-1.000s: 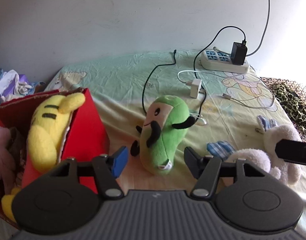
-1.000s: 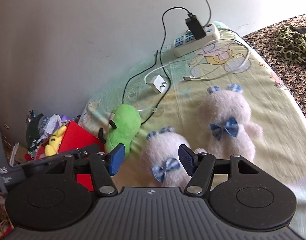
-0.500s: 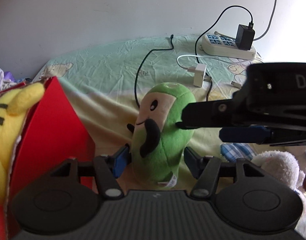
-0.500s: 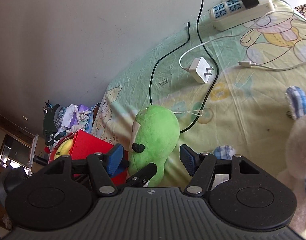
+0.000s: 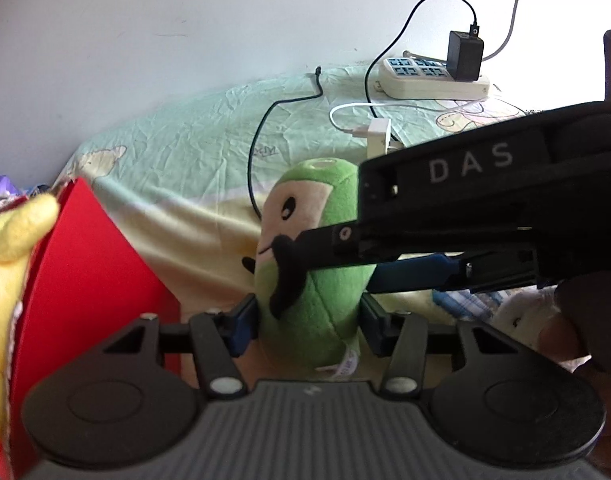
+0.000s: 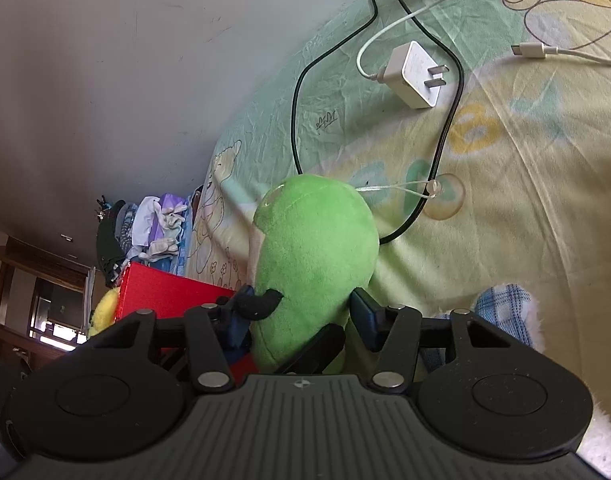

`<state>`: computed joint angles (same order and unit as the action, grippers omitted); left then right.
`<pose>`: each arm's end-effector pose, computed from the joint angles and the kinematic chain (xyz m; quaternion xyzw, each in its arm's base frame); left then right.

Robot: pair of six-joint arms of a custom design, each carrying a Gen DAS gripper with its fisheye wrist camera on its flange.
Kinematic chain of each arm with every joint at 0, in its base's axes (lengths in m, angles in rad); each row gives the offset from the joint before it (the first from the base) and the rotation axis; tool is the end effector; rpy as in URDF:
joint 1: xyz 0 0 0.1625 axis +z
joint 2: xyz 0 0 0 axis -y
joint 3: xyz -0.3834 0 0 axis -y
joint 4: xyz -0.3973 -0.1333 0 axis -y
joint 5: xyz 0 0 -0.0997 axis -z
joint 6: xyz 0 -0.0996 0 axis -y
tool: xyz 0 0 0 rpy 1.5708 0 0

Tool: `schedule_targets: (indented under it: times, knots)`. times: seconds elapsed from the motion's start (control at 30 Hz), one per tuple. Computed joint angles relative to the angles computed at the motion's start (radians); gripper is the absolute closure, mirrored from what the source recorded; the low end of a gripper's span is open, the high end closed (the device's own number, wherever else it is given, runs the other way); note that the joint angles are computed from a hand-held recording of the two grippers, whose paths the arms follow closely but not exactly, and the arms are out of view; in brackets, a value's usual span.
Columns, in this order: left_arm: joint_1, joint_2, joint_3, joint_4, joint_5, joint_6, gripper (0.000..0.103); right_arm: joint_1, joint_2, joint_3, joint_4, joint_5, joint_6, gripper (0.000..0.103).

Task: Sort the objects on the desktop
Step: 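Close both grippers around the green bean plush, then lift the green bean plush with both grippers toward the red box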

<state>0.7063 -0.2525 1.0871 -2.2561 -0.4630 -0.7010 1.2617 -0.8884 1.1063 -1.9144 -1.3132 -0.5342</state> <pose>-0.4110 -0.6430 -0.0949 0.1084 0.8421 -0.3250 0.4166 -0.0742 -0.7539 0.2911 -0.1192 0.9826 -0.1093 0.0915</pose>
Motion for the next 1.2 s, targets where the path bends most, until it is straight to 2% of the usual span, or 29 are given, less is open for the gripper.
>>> schedule_targets:
  times: [0.13,0.33,0.67,0.9,1.07,1.2]
  knots:
    - [-0.026,-0.025,0.031,-0.006,-0.019,-0.004,0.051,-0.001,-0.036,0.018,0.02,0.007,-0.044,0.049]
    - [-0.076,-0.086,0.142,-0.053,-0.065,-0.003,0.051,-0.004,-0.114,0.074,0.056,-0.016,-0.126,0.049]
    - [-0.164,-0.187,0.338,-0.093,-0.18,-0.119,0.051,0.003,-0.316,0.329,-0.024,-0.115,-0.377,0.049]
    - [-0.21,-0.25,0.449,-0.085,-0.206,-0.273,0.051,0.006,-0.441,0.506,-0.105,-0.15,-0.552,0.049]
    - [-0.235,-0.289,0.501,-0.052,-0.211,-0.347,0.051,0.002,-0.47,0.552,-0.105,-0.142,-0.582,0.05]
    - [-0.241,-0.328,0.552,-0.049,-0.247,-0.397,0.051,0.015,-0.47,0.557,-0.069,-0.172,-0.601,0.05]
